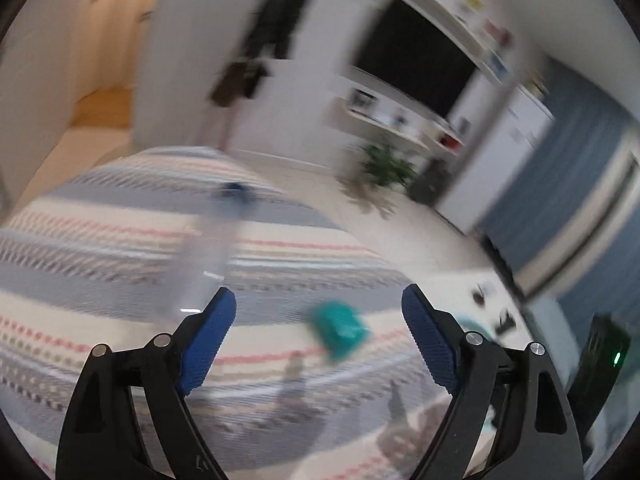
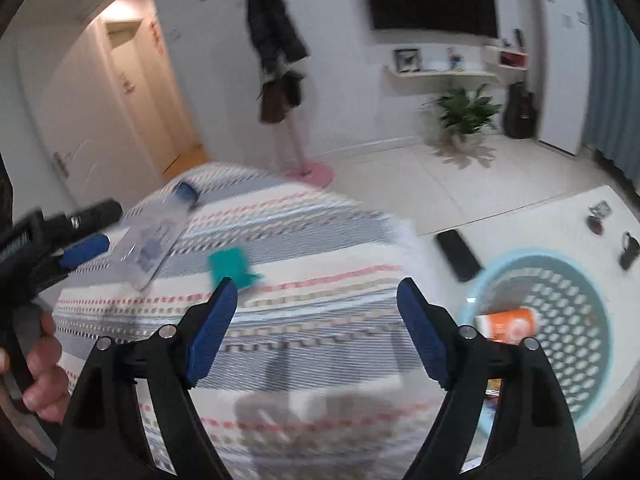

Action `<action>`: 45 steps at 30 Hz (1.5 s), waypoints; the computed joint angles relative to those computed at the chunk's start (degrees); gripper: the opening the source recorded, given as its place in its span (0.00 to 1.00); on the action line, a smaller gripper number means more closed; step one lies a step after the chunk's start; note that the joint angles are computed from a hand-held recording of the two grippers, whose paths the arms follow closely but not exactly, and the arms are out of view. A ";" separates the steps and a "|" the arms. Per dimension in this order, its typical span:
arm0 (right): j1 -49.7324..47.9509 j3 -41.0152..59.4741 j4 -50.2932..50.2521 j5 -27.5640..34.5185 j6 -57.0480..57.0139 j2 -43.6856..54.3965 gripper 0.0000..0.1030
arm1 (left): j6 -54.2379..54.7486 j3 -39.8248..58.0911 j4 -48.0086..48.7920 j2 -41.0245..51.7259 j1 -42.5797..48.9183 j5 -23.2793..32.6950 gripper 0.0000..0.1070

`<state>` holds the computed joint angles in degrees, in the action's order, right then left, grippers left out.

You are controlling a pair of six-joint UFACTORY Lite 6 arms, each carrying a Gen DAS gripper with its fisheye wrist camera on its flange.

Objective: Collect trash
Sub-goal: 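Move both tools back to the plastic bottle and teal bag on the bed, then grasp the clear plastic bottle with the left tool while the right tool grasps the teal bag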

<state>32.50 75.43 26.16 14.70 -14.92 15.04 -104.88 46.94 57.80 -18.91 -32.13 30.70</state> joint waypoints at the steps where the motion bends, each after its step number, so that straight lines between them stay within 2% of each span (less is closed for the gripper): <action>1: 1.53 2.30 -1.12 0.41 1.07 2.42 0.76 | 1.10 -1.45 -1.10 -1.68 1.83 0.66 0.77; 3: 4.73 7.07 -5.75 0.79 4.88 7.09 0.76 | 4.71 -3.30 -2.73 -3.61 5.42 0.60 0.77; 5: 7.24 14.13 -12.40 3.11 10.62 12.74 0.76 | 10.93 -2.12 -6.08 -2.21 8.70 0.72 0.77; 6: 7.77 16.75 -12.54 4.11 10.42 14.77 0.76 | 12.63 -1.68 -6.47 -1.55 9.92 0.90 0.78; 9: 10.09 27.73 -18.94 8.53 15.84 22.53 0.78 | 18.45 0.75 -8.04 3.05 14.10 -0.98 0.78; 11: 11.00 30.70 -22.78 8.68 19.10 25.16 0.79 | 22.68 3.51 -10.65 7.43 15.87 -2.49 0.78; 14: 11.32 32.86 -24.93 8.43 21.58 27.85 0.79 | 21.96 4.37 -8.60 10.72 16.92 -4.72 0.78; 16: 10.85 32.60 -22.56 8.11 19.64 28.52 0.79 | 17.17 3.61 -4.04 11.77 14.84 -3.08 0.77; 23: 10.96 38.57 -25.52 11.57 22.96 32.91 0.79 | 17.76 3.15 -3.64 13.45 15.46 -4.22 0.70; 25: 11.05 39.94 -25.30 12.40 22.62 33.85 0.74 | 18.05 3.02 -4.02 13.94 16.02 -4.71 0.67; 27: 11.33 45.08 -25.94 14.53 23.46 37.35 0.60 | 19.24 2.68 -5.43 14.23 17.03 -5.82 0.60; 30: 11.08 44.28 -24.90 14.01 22.52 36.99 0.52 | 20.26 1.87 -7.21 14.61 18.71 -8.71 0.52; 33: 10.92 42.43 -23.38 12.88 20.65 35.92 0.47 | 17.66 0.80 -4.40 14.02 18.65 -8.99 0.47; 37: 11.10 39.01 -23.80 10.70 20.71 33.83 0.44 | 13.67 -1.99 -0.64 11.67 18.47 -10.64 0.44; 42: 10.85 25.66 -21.14 0.75 18.41 25.07 0.44 | 5.35 -6.79 7.33 4.95 17.40 -13.55 0.42; 45: 10.38 20.30 -19.56 -3.28 17.29 21.13 0.43 | 1.71 -7.22 11.11 2.76 14.49 -12.30 0.42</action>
